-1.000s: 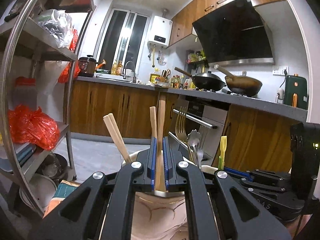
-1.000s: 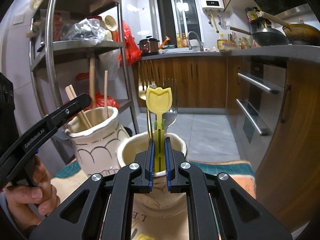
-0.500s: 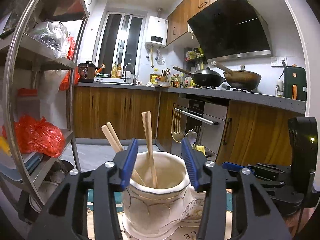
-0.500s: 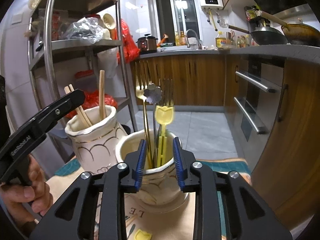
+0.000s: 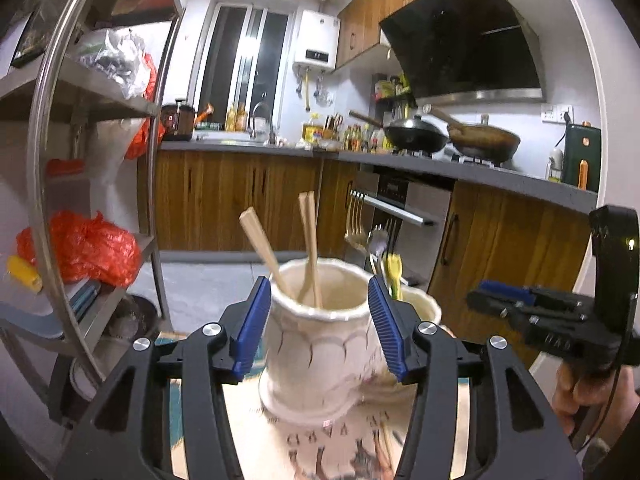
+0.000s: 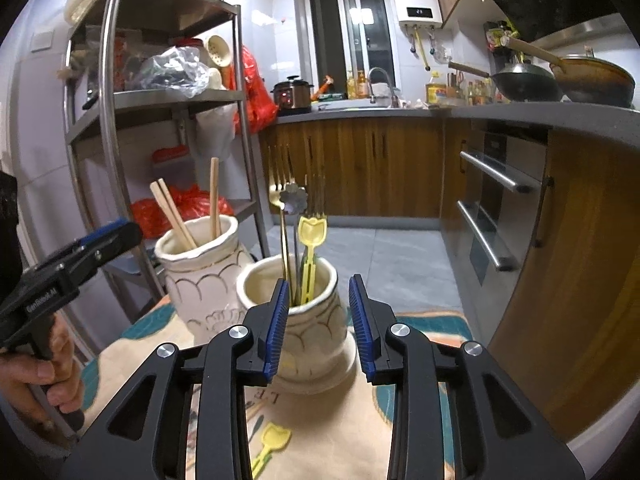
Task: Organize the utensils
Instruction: 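Grasp the last chopstick with the left tool while the right grasps the other spoon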
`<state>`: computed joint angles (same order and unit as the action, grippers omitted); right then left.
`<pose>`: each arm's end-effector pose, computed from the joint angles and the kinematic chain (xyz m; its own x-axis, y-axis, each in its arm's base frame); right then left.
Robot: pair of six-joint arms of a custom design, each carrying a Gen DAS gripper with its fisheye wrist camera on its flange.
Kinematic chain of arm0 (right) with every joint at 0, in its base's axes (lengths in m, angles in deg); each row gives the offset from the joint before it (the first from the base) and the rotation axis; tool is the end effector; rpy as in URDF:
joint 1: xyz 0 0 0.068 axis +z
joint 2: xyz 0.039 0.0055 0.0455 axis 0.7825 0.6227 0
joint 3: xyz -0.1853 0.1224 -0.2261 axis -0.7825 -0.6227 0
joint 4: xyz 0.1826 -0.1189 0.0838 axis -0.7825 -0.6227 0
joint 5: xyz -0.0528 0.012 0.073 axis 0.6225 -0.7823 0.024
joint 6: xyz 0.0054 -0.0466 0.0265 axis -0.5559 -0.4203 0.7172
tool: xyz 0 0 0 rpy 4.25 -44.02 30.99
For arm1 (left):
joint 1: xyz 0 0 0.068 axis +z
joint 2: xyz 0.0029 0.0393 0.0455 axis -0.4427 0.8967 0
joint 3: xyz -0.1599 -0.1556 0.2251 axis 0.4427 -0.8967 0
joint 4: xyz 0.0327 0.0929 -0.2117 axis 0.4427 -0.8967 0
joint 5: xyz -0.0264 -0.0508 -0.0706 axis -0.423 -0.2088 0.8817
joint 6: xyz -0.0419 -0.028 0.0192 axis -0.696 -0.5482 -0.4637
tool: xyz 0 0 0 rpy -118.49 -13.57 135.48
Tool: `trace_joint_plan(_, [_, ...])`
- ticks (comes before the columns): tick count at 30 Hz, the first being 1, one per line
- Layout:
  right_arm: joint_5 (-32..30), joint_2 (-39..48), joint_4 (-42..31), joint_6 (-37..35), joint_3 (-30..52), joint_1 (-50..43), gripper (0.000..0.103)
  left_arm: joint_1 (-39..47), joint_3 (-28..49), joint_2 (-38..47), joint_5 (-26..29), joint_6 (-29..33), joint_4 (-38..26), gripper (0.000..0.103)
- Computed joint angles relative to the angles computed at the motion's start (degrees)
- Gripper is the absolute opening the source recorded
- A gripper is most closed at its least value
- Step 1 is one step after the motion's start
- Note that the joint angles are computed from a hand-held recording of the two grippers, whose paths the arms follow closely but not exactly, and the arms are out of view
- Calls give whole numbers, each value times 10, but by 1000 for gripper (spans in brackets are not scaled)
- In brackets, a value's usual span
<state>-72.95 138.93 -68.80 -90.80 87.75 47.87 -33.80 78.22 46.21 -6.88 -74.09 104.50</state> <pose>0.3183 -0.0028 0.2638 -0.4283 -0.0823 -0.8999 -0.4233 0.8981 0.1193 0.3102 -0.0431 0.2513 -0.2783 -0.0519 -0.9591 0.1684 0.9804 -0.1019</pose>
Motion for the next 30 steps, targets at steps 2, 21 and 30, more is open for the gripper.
trace_joint_plan(2, [-11, -7, -20, -7, -2, -9, 33, 4, -2, -9, 4, 4, -27, 51])
trace_joint_plan(21, [-30, 19, -275, -158, 2, -8, 33, -26, 21, 34, 56, 94, -232, 51])
trace_joint_plan(30, [-5, 34, -298, -177, -3, 28, 35, -90, 13, 73, 16, 143, -266, 49])
